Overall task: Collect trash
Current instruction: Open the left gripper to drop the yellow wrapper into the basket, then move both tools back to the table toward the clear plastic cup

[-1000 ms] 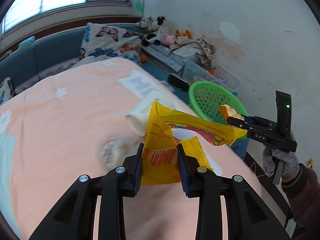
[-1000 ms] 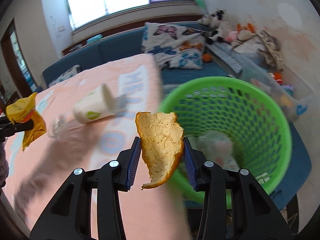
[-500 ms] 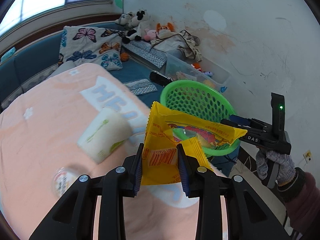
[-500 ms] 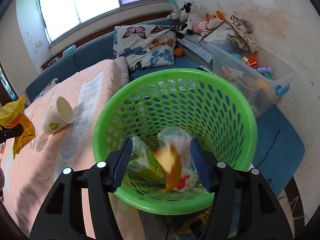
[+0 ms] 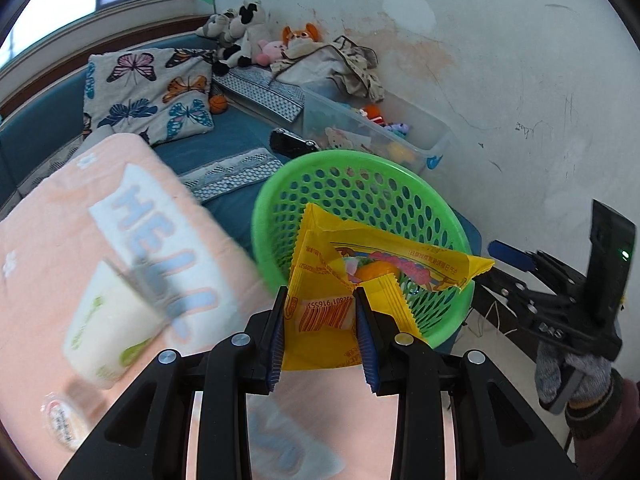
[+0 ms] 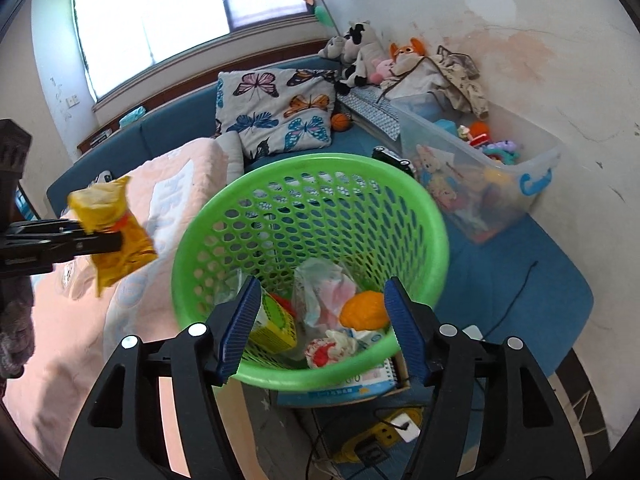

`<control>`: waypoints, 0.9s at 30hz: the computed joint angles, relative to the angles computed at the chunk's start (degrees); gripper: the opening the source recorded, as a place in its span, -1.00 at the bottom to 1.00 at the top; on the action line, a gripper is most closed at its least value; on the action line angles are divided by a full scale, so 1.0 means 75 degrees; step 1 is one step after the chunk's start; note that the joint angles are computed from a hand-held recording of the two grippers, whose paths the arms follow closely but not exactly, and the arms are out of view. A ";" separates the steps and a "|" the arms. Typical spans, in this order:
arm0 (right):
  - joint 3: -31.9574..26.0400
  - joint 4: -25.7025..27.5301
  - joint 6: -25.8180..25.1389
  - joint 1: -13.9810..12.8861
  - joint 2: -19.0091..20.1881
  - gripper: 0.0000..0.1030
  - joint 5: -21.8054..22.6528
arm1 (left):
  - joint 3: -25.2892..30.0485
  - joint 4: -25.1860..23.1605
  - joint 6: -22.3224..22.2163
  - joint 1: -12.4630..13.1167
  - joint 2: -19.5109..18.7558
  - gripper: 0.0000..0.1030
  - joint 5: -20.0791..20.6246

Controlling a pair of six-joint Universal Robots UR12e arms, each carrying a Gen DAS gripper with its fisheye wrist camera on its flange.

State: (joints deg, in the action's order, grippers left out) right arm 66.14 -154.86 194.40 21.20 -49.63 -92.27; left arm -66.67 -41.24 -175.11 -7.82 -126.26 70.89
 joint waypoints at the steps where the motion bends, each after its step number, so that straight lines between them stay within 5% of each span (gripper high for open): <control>1: 0.0089 -0.0053 0.0027 -0.0024 -0.0050 0.26 0.0011 | 0.0100 -0.0075 -0.0050 -0.0036 -0.0067 -0.40 0.0000; 15: 0.0572 -0.0379 0.0175 -0.0113 -0.0335 0.28 -0.0061 | 0.0636 -0.0567 -0.0131 -0.0357 -0.0481 -0.11 0.0081; 21: 0.0520 -0.0369 0.0153 -0.0087 -0.0318 0.28 -0.0045 | 0.0547 -0.0394 -0.0342 -0.0313 -0.0449 0.14 -0.0168; 27: 0.0549 -0.0424 0.0093 -0.0061 -0.0357 0.28 -0.0053 | 0.0350 -0.0194 -0.0374 -0.0291 -0.0328 0.16 -0.0048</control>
State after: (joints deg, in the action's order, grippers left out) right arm 70.26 -158.03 195.10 20.74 -52.31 -92.67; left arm -64.04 -42.69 -177.91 -10.00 -128.72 70.53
